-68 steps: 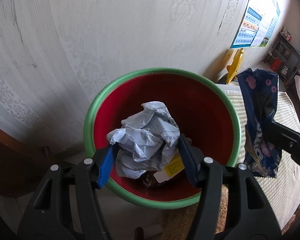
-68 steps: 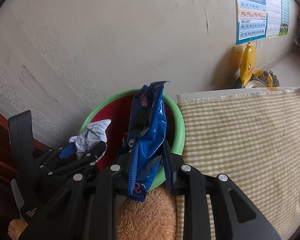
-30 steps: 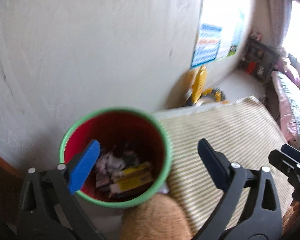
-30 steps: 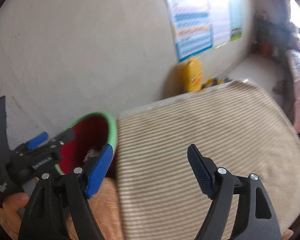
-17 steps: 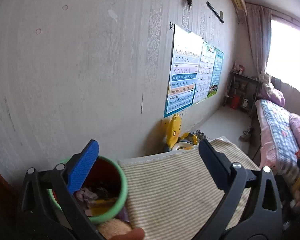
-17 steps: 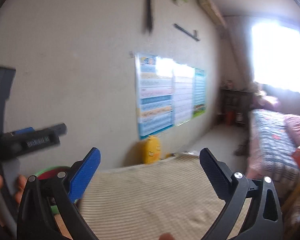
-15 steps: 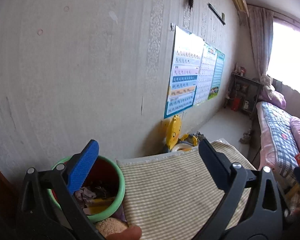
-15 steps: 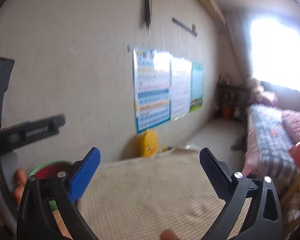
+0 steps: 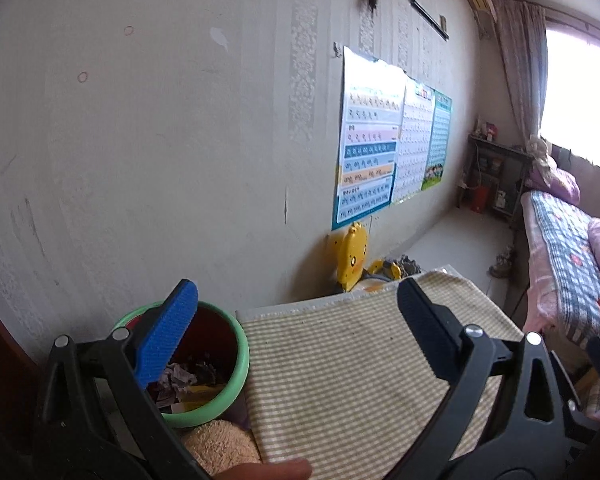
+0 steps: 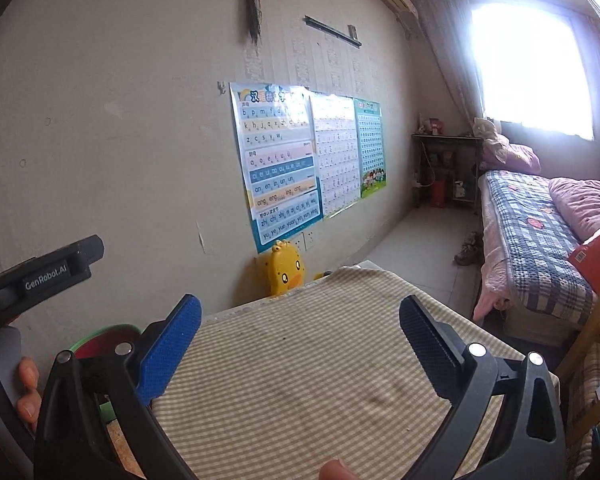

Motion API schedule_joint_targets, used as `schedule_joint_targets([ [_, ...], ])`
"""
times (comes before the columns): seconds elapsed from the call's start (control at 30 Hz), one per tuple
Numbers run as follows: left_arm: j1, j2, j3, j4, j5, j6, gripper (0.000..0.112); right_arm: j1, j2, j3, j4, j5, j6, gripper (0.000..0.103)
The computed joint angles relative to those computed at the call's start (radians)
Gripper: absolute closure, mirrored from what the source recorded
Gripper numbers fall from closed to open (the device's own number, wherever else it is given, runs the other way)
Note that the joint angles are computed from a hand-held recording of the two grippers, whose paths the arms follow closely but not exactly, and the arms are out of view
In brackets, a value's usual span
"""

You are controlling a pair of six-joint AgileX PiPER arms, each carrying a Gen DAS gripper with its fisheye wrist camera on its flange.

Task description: Collect trash

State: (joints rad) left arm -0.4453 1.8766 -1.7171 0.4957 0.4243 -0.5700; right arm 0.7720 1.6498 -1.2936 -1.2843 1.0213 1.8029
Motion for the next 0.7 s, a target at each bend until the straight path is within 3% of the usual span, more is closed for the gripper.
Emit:
schedule_joint_targets([
  [0.7, 0.032, 0.046, -0.044, -0.194, 0.043, 0.170, 0.014, -0.021, 0.045, -0.039, 0.063, -0.035, -0.059, 0.008],
])
